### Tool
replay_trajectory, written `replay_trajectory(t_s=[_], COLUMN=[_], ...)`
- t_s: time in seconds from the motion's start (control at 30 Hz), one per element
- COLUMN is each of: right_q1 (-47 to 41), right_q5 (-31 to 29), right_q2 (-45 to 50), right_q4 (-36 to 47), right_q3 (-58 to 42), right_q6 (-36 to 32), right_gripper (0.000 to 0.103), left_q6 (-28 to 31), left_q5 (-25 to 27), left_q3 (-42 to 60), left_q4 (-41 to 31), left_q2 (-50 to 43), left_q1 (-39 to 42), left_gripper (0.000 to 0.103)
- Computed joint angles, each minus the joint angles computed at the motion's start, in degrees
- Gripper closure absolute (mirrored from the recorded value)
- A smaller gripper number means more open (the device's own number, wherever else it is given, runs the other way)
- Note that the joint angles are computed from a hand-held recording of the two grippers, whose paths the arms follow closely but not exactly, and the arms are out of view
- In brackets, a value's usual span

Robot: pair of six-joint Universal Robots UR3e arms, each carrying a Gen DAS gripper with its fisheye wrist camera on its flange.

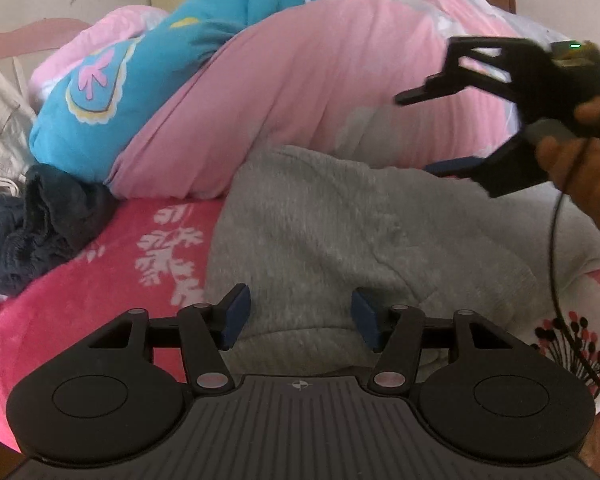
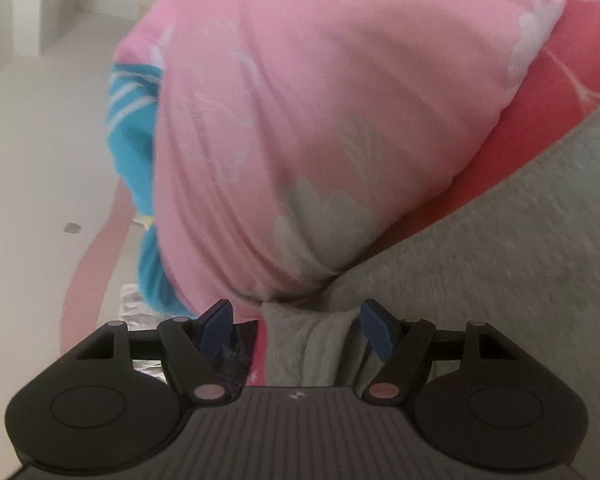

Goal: Fold clothes

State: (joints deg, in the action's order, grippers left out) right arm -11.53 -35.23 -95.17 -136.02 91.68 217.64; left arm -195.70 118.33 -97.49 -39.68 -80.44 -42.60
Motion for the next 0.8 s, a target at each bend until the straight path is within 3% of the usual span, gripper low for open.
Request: replay_trajectory(t_s=[0.2, 0.5, 0.6, 0.67, 0.8], right_q1=[5.8, 10.1, 11.5, 11.5, 11.8], right_q5=[-4.4, -10.1, -11.7, -9.6, -10.3], right_q2=[9.1, 13.2, 11.8, 9.8, 5.5], right_q4=[12.6, 21.6, 22.3, 21.4, 18.0], right_q3=[-12.2, -21.0, -21.9, -19.3, -12.9], right_q6=[-5.4, -9.4, -11.7, -12.9, -13.0], right_gripper=[0.030, 0.032, 0.043, 0.051, 0.081], left_q6=[0.8, 1.7, 1.8, 2.0, 1.9], left_q5=[-4.4, -4.5, -4.7, -4.6, -4.6], left_q3=[-3.8, -6.6, -7.1, -7.4, -6.8], left_q4=[2.9, 6.5, 7.0, 7.4, 6.4], left_q2=[2.7, 3.2, 3.4, 3.4, 3.6], left_q1=[3.2, 3.2, 3.4, 3.4, 3.4], left_gripper=[0.047, 0.046, 0.046, 0.046, 0.046])
